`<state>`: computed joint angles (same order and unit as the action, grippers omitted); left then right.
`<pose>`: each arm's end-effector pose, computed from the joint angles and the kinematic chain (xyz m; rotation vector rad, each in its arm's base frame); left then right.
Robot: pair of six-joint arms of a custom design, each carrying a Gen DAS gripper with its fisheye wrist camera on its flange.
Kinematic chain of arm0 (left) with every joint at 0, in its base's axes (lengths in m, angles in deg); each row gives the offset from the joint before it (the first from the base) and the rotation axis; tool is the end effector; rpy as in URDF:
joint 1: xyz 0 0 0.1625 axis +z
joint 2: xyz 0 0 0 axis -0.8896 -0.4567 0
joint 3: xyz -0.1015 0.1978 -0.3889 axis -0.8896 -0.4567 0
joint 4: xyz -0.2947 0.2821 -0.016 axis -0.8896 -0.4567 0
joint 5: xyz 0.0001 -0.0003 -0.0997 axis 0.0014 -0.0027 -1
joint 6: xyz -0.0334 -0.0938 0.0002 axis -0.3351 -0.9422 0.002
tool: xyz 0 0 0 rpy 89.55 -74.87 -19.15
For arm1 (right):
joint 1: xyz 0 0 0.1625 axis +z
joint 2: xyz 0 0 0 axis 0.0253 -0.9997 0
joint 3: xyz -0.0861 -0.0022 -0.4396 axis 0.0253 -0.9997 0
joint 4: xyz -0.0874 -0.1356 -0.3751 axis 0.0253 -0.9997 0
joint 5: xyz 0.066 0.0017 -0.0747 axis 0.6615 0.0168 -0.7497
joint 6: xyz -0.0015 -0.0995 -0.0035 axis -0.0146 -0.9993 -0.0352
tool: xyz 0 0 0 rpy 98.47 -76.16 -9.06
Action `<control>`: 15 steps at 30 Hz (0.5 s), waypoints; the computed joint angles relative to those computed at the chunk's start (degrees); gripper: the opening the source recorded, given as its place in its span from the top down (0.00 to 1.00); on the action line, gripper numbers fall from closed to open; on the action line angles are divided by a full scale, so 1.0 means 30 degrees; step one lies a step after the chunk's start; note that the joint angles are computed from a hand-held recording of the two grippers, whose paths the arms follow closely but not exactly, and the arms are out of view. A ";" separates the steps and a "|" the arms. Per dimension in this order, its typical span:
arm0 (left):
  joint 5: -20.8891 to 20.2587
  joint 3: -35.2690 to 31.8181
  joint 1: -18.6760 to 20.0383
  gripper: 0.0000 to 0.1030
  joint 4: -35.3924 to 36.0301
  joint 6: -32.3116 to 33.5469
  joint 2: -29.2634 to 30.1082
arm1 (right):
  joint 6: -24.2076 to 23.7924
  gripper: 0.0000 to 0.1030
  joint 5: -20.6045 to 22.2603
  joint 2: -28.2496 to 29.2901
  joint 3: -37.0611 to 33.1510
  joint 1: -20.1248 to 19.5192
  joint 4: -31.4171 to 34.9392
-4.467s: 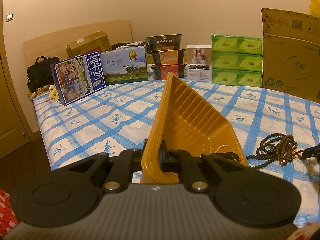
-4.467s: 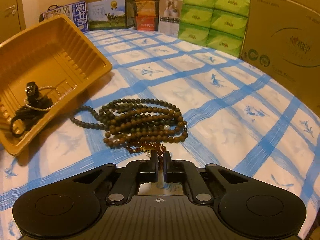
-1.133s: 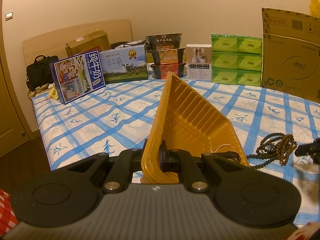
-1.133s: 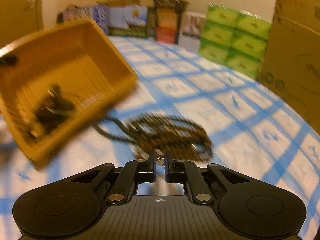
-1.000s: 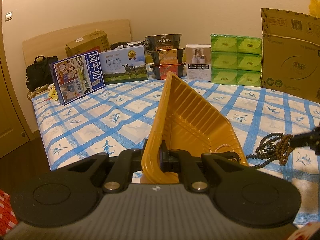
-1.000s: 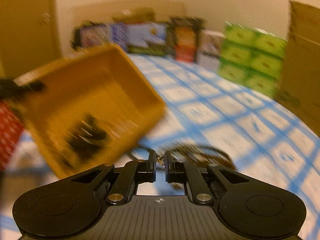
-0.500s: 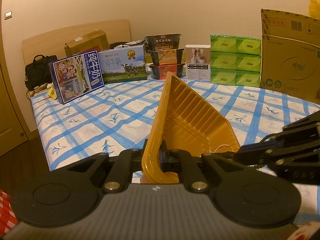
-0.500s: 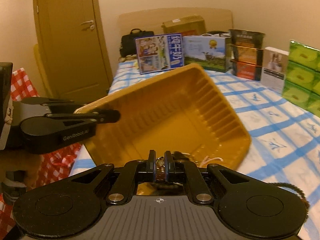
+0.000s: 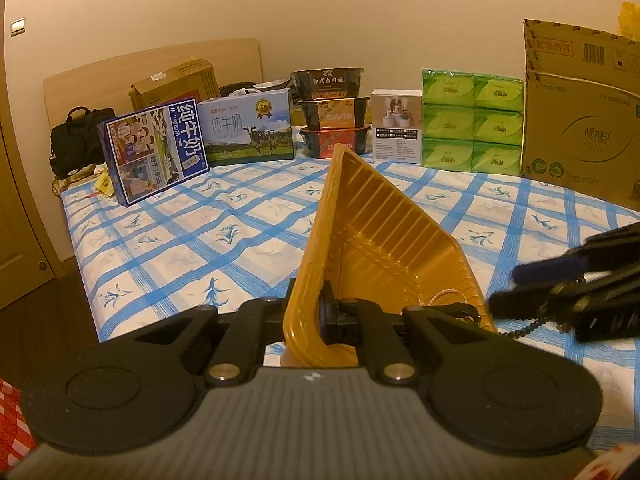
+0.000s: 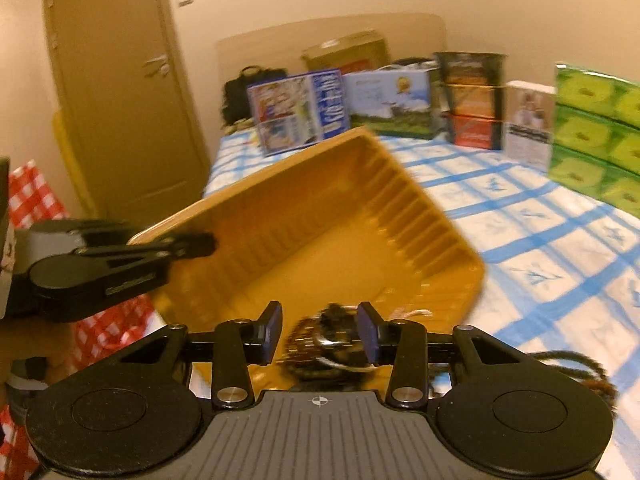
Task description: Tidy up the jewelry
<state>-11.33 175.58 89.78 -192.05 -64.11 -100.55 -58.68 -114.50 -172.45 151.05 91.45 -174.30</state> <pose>-0.4048 -0.4202 0.0483 1.4196 2.2299 -0.9361 0.1130 -0.3153 0.3430 0.2602 -2.2669 1.3220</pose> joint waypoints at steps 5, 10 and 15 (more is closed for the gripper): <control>-0.0011 -0.0011 0.0008 0.93 -0.0004 0.0020 0.0025 | 0.0788 0.60 -0.1099 -0.1882 0.1003 -0.0709 -0.0546; 0.0005 -0.0023 -0.0007 0.93 0.0003 0.0012 0.0035 | 0.0925 0.60 -0.2335 -0.4533 0.2283 -0.2559 -0.0355; 0.0013 -0.0032 -0.0010 0.93 -0.0025 0.0061 0.0063 | 0.0910 0.59 -0.1857 -0.7703 0.3063 -0.5824 0.1276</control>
